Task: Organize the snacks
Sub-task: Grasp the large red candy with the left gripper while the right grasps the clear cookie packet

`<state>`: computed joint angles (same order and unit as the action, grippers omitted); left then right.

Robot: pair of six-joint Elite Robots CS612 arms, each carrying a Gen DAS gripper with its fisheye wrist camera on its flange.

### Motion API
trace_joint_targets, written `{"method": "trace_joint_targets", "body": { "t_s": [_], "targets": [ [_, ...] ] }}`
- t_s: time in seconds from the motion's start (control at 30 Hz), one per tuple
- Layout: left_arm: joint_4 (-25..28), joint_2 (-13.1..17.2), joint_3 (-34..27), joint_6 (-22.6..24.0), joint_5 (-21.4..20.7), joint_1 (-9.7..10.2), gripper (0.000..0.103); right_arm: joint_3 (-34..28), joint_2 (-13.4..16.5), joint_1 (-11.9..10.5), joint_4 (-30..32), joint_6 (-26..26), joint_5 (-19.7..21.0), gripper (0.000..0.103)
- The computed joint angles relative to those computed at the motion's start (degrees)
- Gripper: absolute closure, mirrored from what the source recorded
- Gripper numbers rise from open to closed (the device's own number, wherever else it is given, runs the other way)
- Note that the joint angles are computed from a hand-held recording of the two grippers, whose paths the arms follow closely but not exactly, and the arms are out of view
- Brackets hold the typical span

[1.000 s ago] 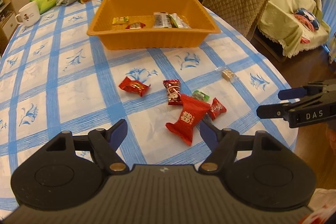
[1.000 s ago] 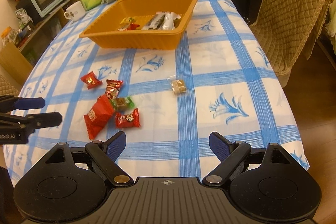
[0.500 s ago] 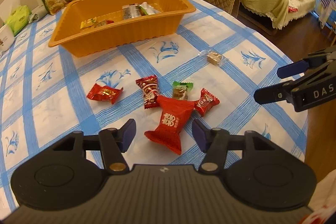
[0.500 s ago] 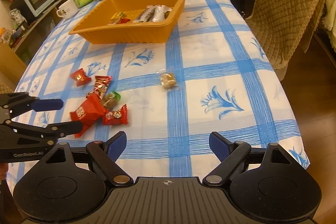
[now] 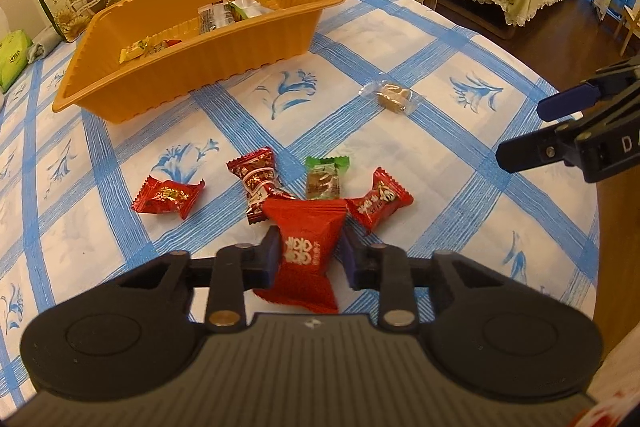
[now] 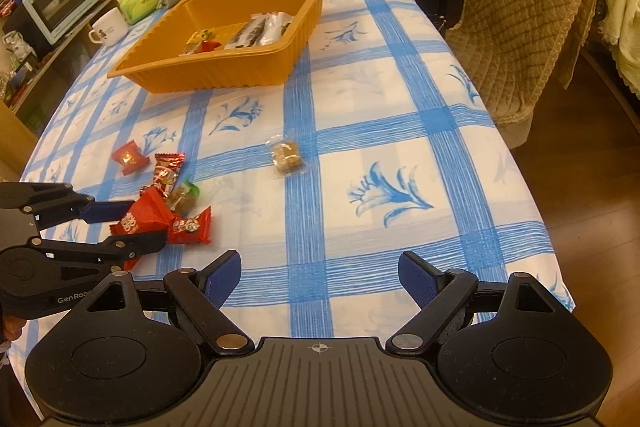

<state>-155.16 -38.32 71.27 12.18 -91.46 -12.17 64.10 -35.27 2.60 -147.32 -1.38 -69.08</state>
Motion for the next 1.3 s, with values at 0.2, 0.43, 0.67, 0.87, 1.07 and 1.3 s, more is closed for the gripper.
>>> {"method": "trace_joint_targets", "body": {
  "t_s": [0.2,0.43,0.67,0.87,1.07,1.3],
  "targets": [
    [-1.3,-0.8,1.4,-0.7,-0.2,0.25,0.078,-0.7,0.4,-0.1,-0.2,-0.5,0.4,0.017],
    [-3.4,-3.1,4.8,-5.7,1.6,0.97,0.078,-2.4,1.7,-0.1,-2.3,-3.4,1.4,0.017],
    [-5.2,-4.9,7.1,-12.3,6.7,1.95,0.078,-6.7,4.6,0.2,-3.0,-8.8,3.1,0.037],
    [-6.1,-6.1,8.6,-17.0,10.3,2.76,0.078,-11.5,7.6,0.8,-1.3,-12.5,3.7,0.052],
    [-6.4,-6.9,9.8,-19.4,12.2,3.12,0.078,-15.6,9.8,1.5,1.7,-15.4,3.3,0.063],
    [-6.5,-7.2,10.1,-20.1,12.9,3.26,0.078,-17.9,11.0,2.2,3.3,-17.0,1.5,0.073]
  ]
}}
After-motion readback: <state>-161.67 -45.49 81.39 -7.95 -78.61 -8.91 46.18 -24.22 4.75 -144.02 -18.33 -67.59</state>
